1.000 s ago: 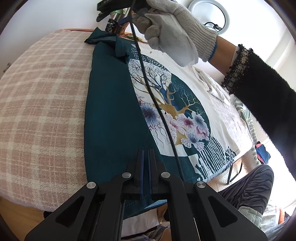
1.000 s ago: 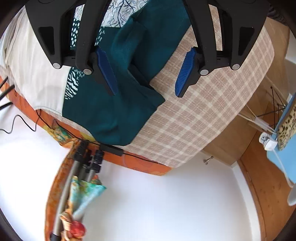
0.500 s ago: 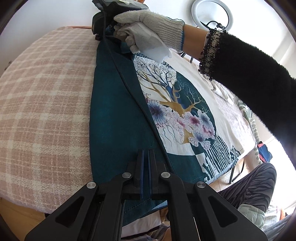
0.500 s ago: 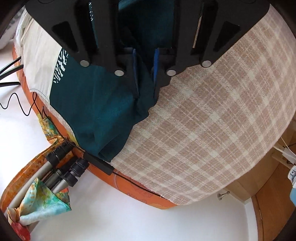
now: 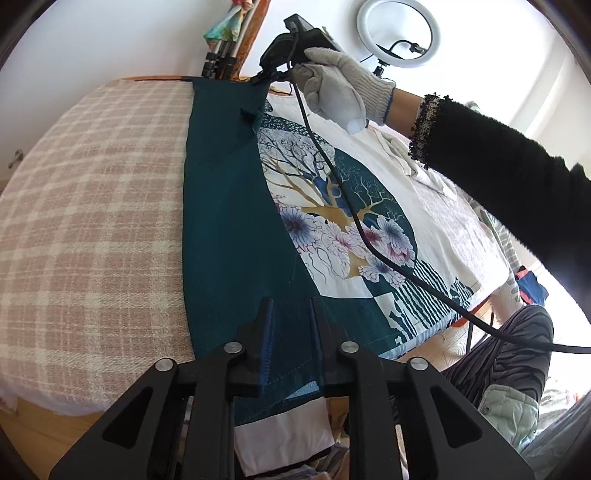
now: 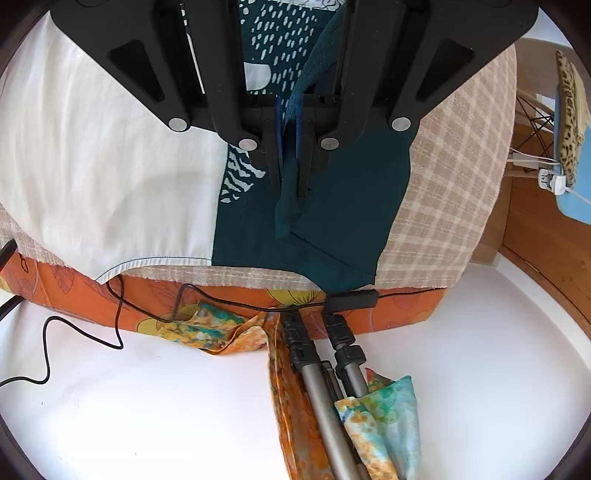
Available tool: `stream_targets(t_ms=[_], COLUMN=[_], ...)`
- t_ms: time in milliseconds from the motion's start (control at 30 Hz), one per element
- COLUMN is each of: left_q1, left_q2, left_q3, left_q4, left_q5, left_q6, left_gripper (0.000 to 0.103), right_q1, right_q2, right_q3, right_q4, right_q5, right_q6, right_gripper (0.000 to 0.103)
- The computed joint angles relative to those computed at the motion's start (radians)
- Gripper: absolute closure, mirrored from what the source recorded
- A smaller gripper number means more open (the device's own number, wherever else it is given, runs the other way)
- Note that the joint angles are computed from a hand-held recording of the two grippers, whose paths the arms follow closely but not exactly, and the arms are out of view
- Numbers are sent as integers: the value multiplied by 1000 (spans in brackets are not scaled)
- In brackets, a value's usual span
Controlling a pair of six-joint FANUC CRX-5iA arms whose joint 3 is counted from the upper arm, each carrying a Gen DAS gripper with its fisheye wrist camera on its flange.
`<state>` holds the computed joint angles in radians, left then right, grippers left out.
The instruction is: Fold small clothes
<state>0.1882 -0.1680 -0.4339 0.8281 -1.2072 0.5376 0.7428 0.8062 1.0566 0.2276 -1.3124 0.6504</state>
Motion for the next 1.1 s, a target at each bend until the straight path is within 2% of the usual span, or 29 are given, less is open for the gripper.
stream_targets(t_ms=[133,200,233,333,467,600,667,700,867,1100], left_q1=[-2,-9,-19,-42,-113,-131,-124,-113,-61,-84], left_q2=[-35,-43,-49,-48,-64,-83,-82,-73,-46,-12], left_q3=[-20,-23,-23,-20,-7,-33,-39,-37,-31,-16], left_q4=[18,8,-10,-48,-167,-163,-148,-132,-27,34], left_q5=[-6,-10,-4,-7,98,161,167,153,57,-7], left_q6=[-69,-96,-100,-100,-77,-117,-121,-124,-111,-88], left_gripper=[79,78,74,73,73,74,93,99,100,100], right_q1=[-13,-15,-16,-18,-13,-16,-18,-19,-10,3], right_q2=[-17,-2,2,25,40,37,29,26,43,92], right_q3=[-31,-5,4,48,68,57,44,40,72,180], right_q4=[-37,-50,-55,-71,-61,-61,-62,-62,-14,74], right_q5=[24,18,15,-7,-24,-25,-16,-13,-41,-128], right_q6=[35,50,58,88,104,97,97,98,99,162], right_gripper=[97,97,97,97,97,97,97,97,97,97])
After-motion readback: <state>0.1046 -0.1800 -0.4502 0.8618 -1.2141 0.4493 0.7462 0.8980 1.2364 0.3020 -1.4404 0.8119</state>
